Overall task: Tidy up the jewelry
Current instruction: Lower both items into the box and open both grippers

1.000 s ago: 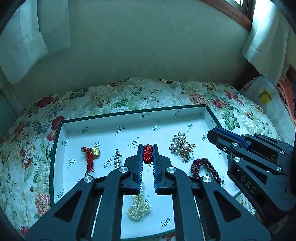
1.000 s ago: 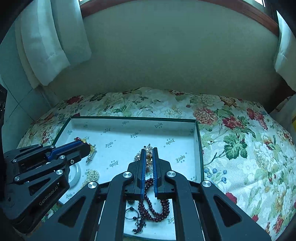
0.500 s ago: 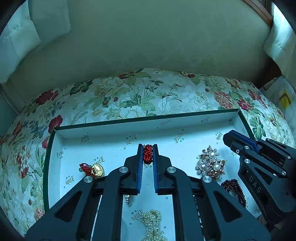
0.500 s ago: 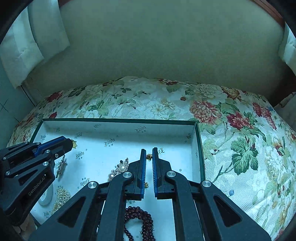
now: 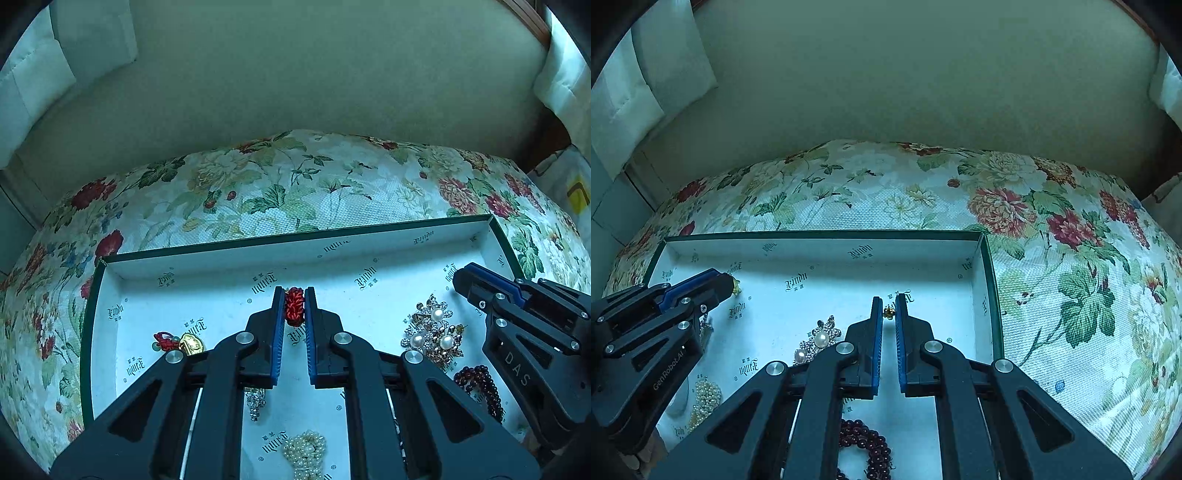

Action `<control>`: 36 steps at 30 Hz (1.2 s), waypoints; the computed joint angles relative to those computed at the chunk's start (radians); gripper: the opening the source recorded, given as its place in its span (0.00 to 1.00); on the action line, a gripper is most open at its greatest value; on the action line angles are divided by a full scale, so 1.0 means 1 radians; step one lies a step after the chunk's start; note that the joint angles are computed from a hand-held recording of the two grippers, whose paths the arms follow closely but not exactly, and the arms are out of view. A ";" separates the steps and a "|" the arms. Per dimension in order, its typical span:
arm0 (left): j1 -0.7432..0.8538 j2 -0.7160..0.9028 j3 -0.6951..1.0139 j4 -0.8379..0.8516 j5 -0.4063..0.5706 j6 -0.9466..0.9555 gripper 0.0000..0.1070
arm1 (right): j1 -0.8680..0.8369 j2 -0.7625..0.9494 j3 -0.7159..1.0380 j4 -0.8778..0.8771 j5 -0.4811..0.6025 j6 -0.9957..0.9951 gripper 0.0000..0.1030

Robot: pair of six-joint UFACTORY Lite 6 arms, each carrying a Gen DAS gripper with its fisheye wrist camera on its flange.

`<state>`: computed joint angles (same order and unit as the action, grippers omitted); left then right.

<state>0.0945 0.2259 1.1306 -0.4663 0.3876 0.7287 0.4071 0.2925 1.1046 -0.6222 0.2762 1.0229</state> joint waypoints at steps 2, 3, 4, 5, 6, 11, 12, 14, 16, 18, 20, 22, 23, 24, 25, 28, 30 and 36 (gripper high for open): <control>-0.001 -0.001 -0.005 0.004 -0.009 -0.003 0.09 | 0.001 0.002 0.003 -0.004 0.003 0.003 0.07; 0.000 0.001 -0.004 0.004 -0.010 -0.002 0.09 | 0.001 0.002 0.002 -0.007 0.002 0.008 0.07; 0.001 0.002 -0.002 0.005 -0.010 -0.003 0.09 | 0.000 0.003 0.002 -0.005 0.000 0.007 0.07; 0.002 0.005 0.001 0.005 -0.009 -0.004 0.09 | -0.001 0.004 0.002 0.003 -0.001 0.001 0.07; 0.003 0.007 0.003 0.006 -0.008 -0.006 0.10 | -0.004 0.004 0.002 0.012 -0.004 -0.007 0.07; 0.009 0.022 0.012 -0.007 0.005 0.013 0.20 | -0.006 0.007 0.003 0.024 -0.006 -0.012 0.08; 0.006 0.023 0.010 -0.002 0.002 0.008 0.20 | -0.006 0.008 0.004 0.026 -0.006 -0.013 0.08; 0.001 0.024 0.003 0.001 -0.003 0.005 0.20 | -0.005 0.010 0.005 0.028 -0.005 -0.015 0.08; -0.002 0.024 0.000 -0.001 -0.001 0.007 0.20 | -0.005 0.009 0.005 0.029 -0.005 -0.016 0.08; -0.002 0.023 -0.002 0.001 -0.001 0.006 0.23 | -0.006 0.011 0.007 0.038 -0.005 -0.022 0.08; -0.001 0.016 -0.009 -0.001 -0.005 0.004 0.35 | -0.006 0.012 0.006 0.045 -0.006 -0.026 0.08; 0.002 0.013 -0.008 -0.005 -0.005 0.005 0.37 | -0.006 0.012 0.006 0.050 -0.009 -0.029 0.11; 0.003 0.014 -0.006 -0.005 -0.001 0.004 0.37 | -0.007 0.012 0.006 0.054 -0.010 -0.032 0.16; 0.003 0.013 -0.005 -0.004 0.001 0.002 0.37 | -0.008 0.010 0.006 0.051 -0.011 -0.027 0.33; 0.002 0.011 -0.006 -0.004 0.001 0.003 0.38 | -0.006 0.003 0.001 0.024 -0.012 0.003 0.49; 0.002 0.005 -0.011 -0.007 0.001 0.007 0.40 | 0.003 -0.004 0.000 -0.041 -0.003 0.064 0.51; 0.002 -0.001 -0.015 -0.012 0.002 0.011 0.46 | 0.005 0.003 0.007 -0.036 0.002 0.055 0.51; 0.006 -0.007 -0.020 -0.008 -0.001 -0.006 0.56 | 0.000 0.001 0.005 -0.033 0.001 0.061 0.58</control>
<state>0.1007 0.2185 1.1108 -0.4738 0.3863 0.7227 0.4070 0.2932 1.1095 -0.6547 0.2773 1.0842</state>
